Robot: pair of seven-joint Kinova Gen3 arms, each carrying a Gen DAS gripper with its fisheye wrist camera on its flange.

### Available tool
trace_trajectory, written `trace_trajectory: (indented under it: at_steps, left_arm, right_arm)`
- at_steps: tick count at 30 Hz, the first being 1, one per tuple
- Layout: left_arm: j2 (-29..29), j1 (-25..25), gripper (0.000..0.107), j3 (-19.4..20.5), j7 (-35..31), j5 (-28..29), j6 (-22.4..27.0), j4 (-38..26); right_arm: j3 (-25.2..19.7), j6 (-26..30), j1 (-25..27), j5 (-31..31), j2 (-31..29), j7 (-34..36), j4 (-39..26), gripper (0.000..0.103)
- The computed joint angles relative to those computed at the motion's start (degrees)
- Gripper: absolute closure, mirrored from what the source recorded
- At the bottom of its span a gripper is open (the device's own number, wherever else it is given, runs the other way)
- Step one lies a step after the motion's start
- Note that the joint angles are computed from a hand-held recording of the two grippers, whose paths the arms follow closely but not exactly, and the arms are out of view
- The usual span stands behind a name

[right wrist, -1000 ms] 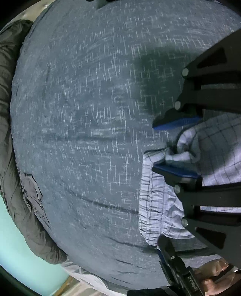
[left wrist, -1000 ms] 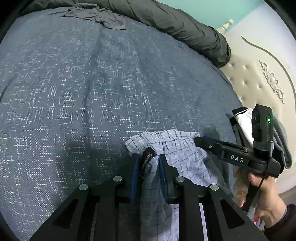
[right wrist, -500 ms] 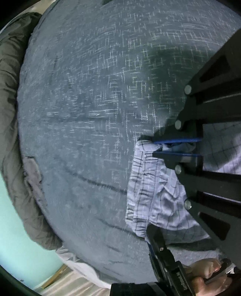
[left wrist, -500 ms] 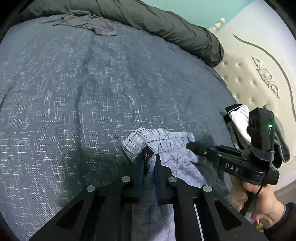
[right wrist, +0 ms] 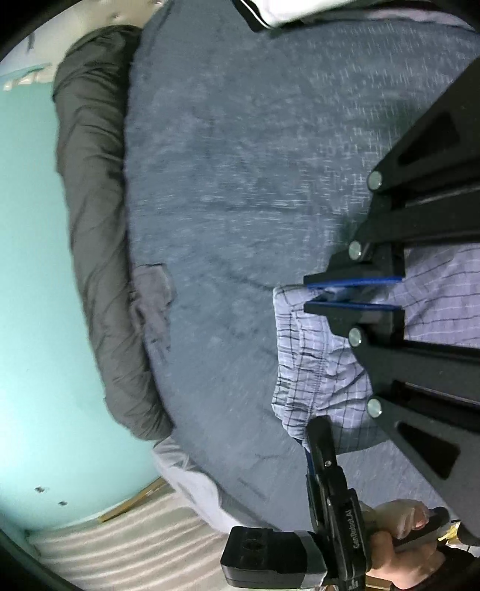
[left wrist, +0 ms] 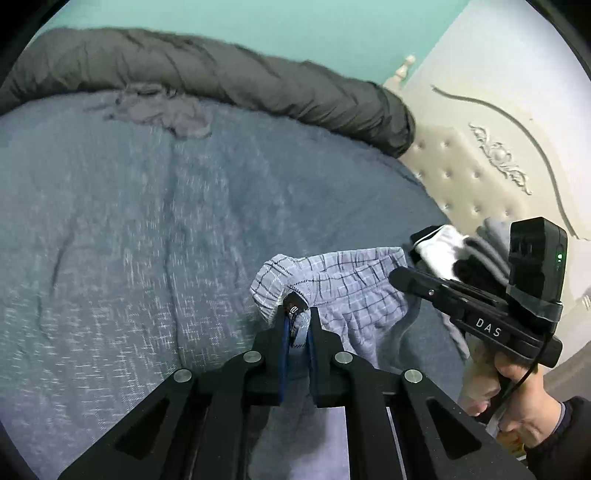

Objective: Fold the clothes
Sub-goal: 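Lift the folded plaid shorts with both grippers and carry them toward the clothes stack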

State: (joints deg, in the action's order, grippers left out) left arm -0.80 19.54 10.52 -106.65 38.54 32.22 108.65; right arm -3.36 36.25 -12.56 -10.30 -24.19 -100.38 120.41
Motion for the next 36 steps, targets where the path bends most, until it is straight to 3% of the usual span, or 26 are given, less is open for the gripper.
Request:
trace_trajectory:
  at_steps: [14,23,36]
  left_arm:
    - [-12.82,2.37,0.099,3.42,19.34,-20.00,11.70,-14.66]
    - [-15.41,3.02,0.099,7.33,26.23,-26.18,17.97,-23.45]
    - [-15.14,2.57,0.099,18.34,35.04,-34.56,22.92,-34.02]
  right_arm:
    - [-3.64,10.74,3.14,3.13,-10.44,-5.16,-14.19,0.097]
    - [-5.19,19.31,5.05,5.25,-13.73,-6.07,-24.72,0.097]
    - [-3.99,30.27,7.67,6.96,-18.39,-4.00,-35.61,0.097]
